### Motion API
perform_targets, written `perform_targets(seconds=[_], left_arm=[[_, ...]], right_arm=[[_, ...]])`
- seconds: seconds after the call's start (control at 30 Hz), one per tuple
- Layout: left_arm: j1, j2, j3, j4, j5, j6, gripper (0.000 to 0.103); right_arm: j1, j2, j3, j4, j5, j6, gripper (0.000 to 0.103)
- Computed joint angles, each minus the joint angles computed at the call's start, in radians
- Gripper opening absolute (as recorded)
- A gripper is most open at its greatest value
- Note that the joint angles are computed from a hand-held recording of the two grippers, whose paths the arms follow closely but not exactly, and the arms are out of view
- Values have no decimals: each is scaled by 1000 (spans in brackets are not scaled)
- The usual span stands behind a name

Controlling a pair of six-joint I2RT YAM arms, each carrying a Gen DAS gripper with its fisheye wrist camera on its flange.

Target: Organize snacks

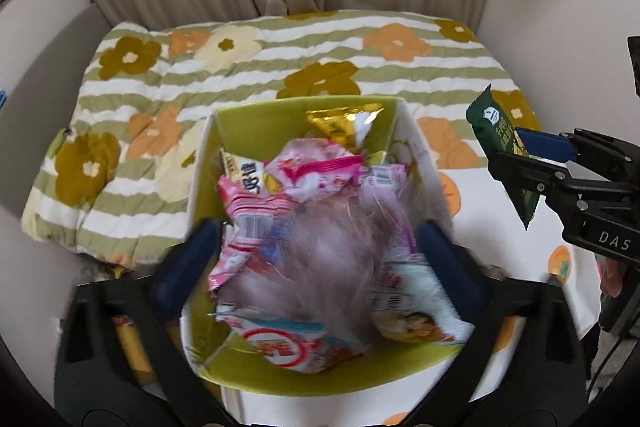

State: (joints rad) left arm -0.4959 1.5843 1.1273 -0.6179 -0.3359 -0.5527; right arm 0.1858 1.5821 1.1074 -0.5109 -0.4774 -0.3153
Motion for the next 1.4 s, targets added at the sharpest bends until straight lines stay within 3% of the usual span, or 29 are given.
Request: perform_targets(seconds=[0.27, 0.63, 0.7, 0.73, 0.77, 0.83, 1.2, 1.4], left_arm=[[151, -143, -170, 136, 182, 117, 103], [265, -64, -192, 254, 265, 280, 103], [279, -54, -197, 259, 277, 284, 103], [285, -55, -205, 263, 283, 283, 103], [286, -59, -215, 268, 282, 278, 103], [282, -64, -231, 270, 271, 269, 103], [153, -178, -279, 204, 151, 148, 103], [-90, -291, -252, 64, -86, -23, 103]], right_arm=[[102, 26, 1, 40, 124, 149, 41], [198, 237, 198, 26, 232, 346, 42], [210, 270, 219, 31, 254, 365, 47], [217, 275, 219, 38, 271, 377, 63], [222, 271, 211, 47, 286, 387, 85], [229, 237, 168, 78, 307, 397, 95], [242, 44, -19, 118, 314, 387, 95], [216, -224, -154, 78, 300, 356, 95]])
